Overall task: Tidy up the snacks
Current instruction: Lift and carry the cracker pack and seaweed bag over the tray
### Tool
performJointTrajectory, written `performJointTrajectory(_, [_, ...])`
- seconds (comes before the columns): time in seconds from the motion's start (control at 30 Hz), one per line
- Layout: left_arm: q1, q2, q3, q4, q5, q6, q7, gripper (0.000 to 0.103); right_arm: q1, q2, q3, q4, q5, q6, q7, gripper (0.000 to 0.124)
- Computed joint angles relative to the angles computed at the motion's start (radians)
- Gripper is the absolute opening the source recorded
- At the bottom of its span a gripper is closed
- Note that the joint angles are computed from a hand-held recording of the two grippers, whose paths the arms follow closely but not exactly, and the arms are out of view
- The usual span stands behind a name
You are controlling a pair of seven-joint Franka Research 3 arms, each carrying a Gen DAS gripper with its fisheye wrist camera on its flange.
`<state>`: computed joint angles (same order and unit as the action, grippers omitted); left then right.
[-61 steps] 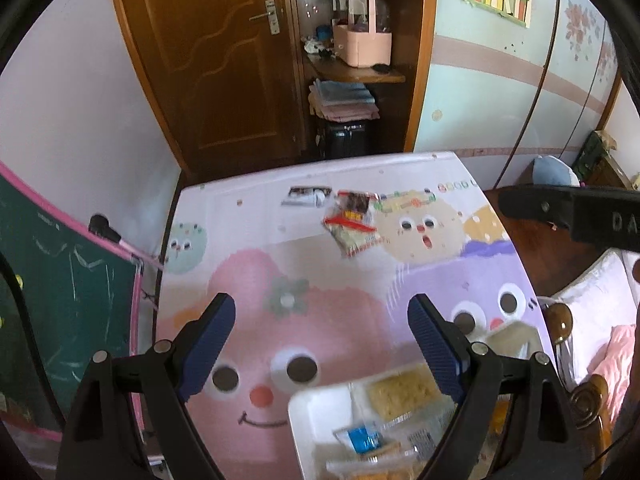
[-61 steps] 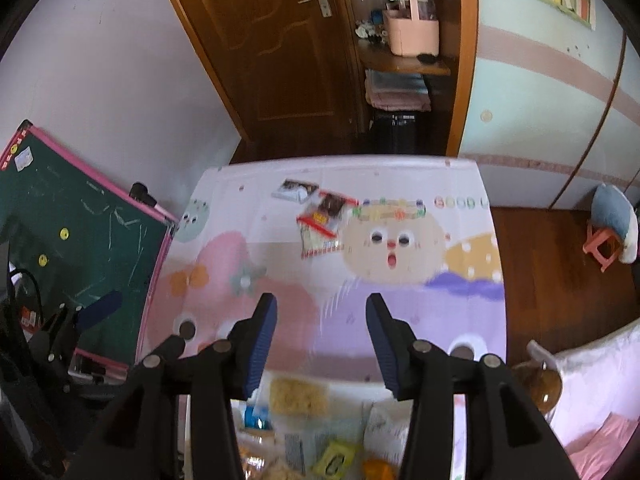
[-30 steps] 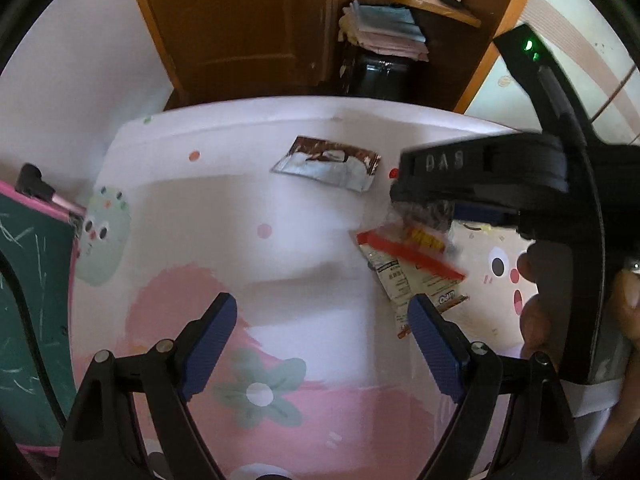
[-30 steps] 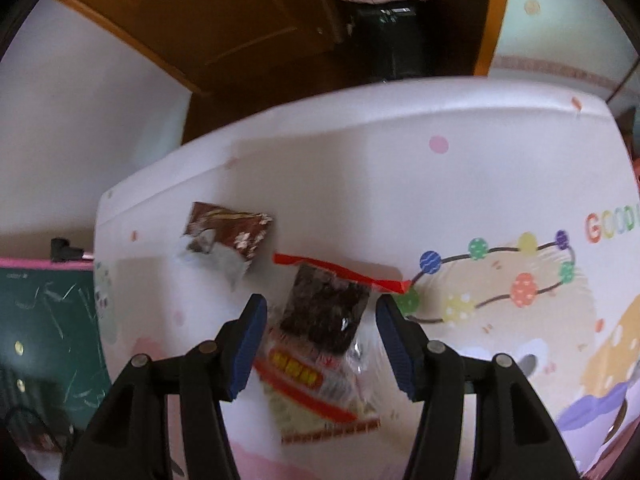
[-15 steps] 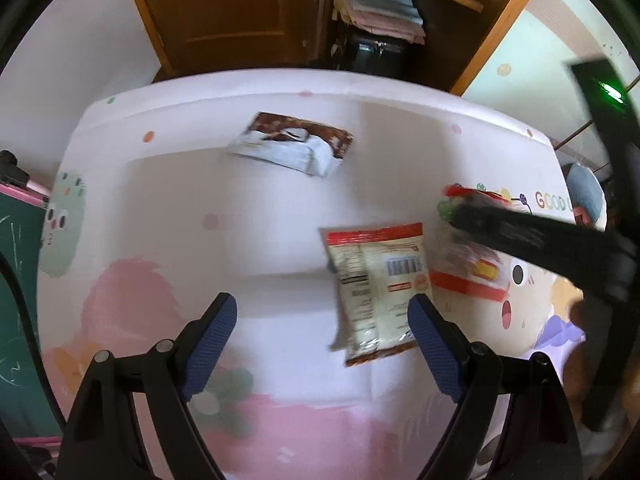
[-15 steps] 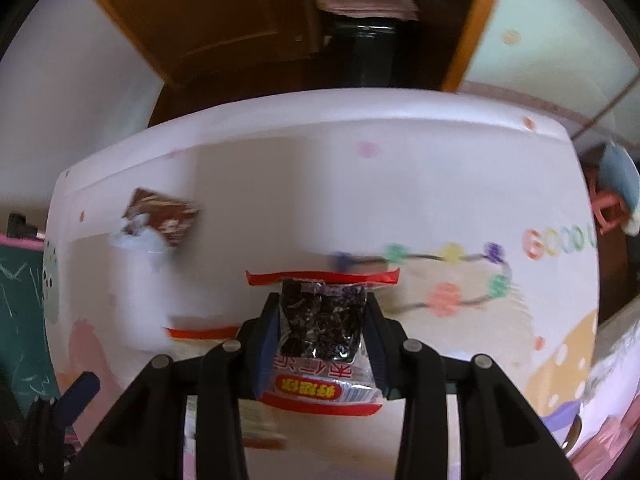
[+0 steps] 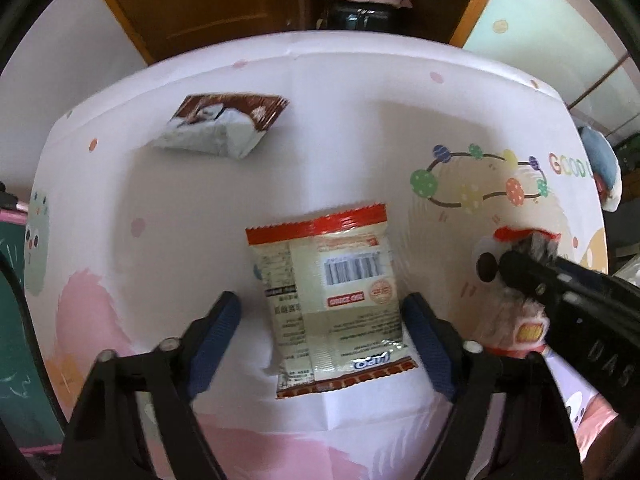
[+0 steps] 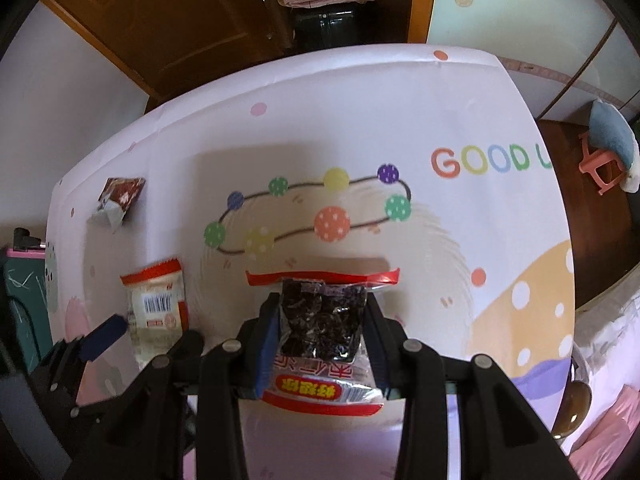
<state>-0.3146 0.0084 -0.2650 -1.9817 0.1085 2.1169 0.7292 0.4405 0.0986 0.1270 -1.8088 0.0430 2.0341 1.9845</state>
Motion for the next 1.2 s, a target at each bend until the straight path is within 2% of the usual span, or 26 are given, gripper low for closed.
performJointTrajectory(0.03, [-0.002, -0.003, -0.002, 0.0, 0.007, 0.003, 0.001, 0.058, 0.0, -0.004, 0.0, -0.004, 0.002, -0.002, -0.005, 0.039])
performJointTrajectory(0.07, [-0.004, -0.006, -0.003, 0.004, 0.01, 0.0, 0.006, 0.047, 0.0, -0.011, 0.001, -0.01, 0.004, -0.005, -0.008, 0.039])
performJointTrajectory(0.1, [-0.005, -0.008, -0.004, 0.005, 0.008, -0.002, 0.011, 0.044, -0.001, -0.009, 0.001, -0.007, 0.008, -0.008, -0.014, 0.039])
performJointTrajectory(0.33, [-0.019, -0.058, -0.015, 0.008, 0.059, -0.024, -0.029, 0.044, 0.007, -0.021, 0.01, -0.007, 0.047, -0.008, -0.043, 0.039])
performJointTrajectory(0.47, [-0.027, -0.14, -0.023, 0.009, 0.105, -0.06, -0.048, 0.044, 0.007, -0.067, 0.015, -0.018, 0.07, -0.005, -0.061, 0.039])
performJointTrajectory(0.63, [-0.04, -0.288, -0.039, 0.001, 0.131, -0.125, -0.061, 0.044, -0.002, -0.179, 0.022, -0.062, 0.122, 0.013, -0.115, 0.039])
performJointTrajectory(0.87, [-0.07, -0.46, -0.087, 0.022, 0.148, -0.256, -0.081, 0.044, 0.006, -0.359, 0.054, -0.105, 0.162, -0.01, -0.164, 0.039])
performJointTrajectory(1.2, [-0.131, -0.607, -0.16, 0.009, 0.116, -0.365, -0.148, 0.044, 0.023, -0.617, 0.095, -0.223, 0.212, -0.064, -0.217, 0.039])
